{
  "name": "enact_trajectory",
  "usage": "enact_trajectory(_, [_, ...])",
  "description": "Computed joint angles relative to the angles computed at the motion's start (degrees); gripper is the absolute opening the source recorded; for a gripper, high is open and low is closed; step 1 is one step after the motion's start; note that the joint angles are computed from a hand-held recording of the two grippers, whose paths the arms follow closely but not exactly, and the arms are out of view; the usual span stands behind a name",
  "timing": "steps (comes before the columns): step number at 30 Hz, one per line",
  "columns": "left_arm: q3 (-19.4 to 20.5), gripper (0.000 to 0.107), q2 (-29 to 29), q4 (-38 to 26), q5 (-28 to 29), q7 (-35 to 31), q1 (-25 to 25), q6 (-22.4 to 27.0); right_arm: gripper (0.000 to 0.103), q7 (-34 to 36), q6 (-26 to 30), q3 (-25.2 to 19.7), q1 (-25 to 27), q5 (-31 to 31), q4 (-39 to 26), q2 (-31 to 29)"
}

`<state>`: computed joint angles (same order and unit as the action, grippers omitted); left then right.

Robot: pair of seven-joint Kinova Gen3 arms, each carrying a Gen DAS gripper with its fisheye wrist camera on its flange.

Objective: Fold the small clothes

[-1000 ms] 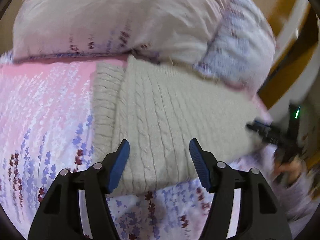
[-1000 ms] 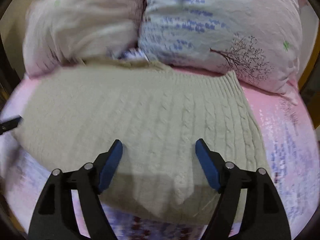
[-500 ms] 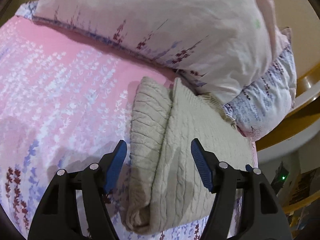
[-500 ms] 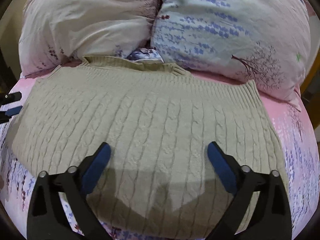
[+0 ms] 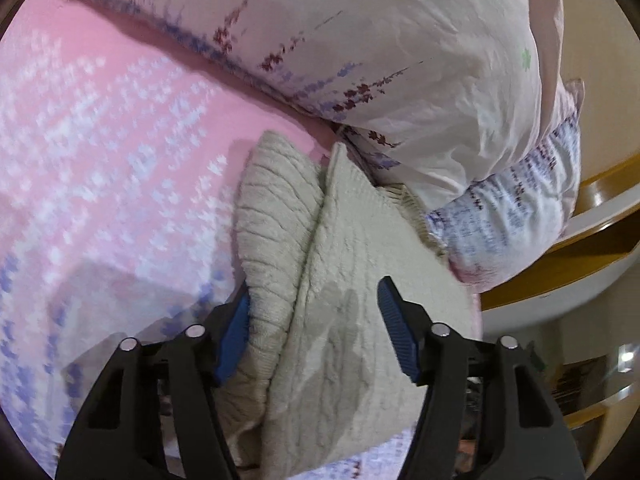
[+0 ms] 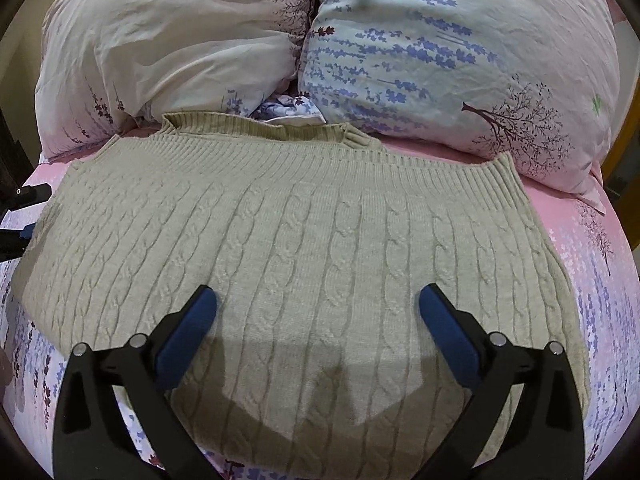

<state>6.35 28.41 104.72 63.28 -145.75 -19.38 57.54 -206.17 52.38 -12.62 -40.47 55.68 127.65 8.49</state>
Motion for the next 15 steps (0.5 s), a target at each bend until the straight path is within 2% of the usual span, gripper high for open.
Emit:
enact_trajectory(3, [0.34, 0.058, 1.89, -0.48, 1.19, 0.93, -1.16, 2.72, 0.101, -0.35, 0.24, -0.08, -0.19, 0.08, -0.01, 0.08])
enact_trajectory(7, [0.24, 0.051, 2.75, -0.65, 1.82, 2.02, -1.27, 3.54, 0.101, -0.24, 0.18, -0.09, -0.15, 0.11, 0.07, -0.05])
enact_trajectory(11, [-0.01, 0.048, 1.88, -0.24, 1.48, 2.73, -0.23, 1.95, 0.101, -0.33, 0.28, -0.10, -0.17, 0.09, -0.03, 0.06])
enact_trajectory(15, [-0.60, 0.043, -1.04, -0.21, -2.32, 5.37, 3.13, -2.72, 0.101, -0.38, 0.36, -0.08, -0.20, 0.06, -0.10, 0.13])
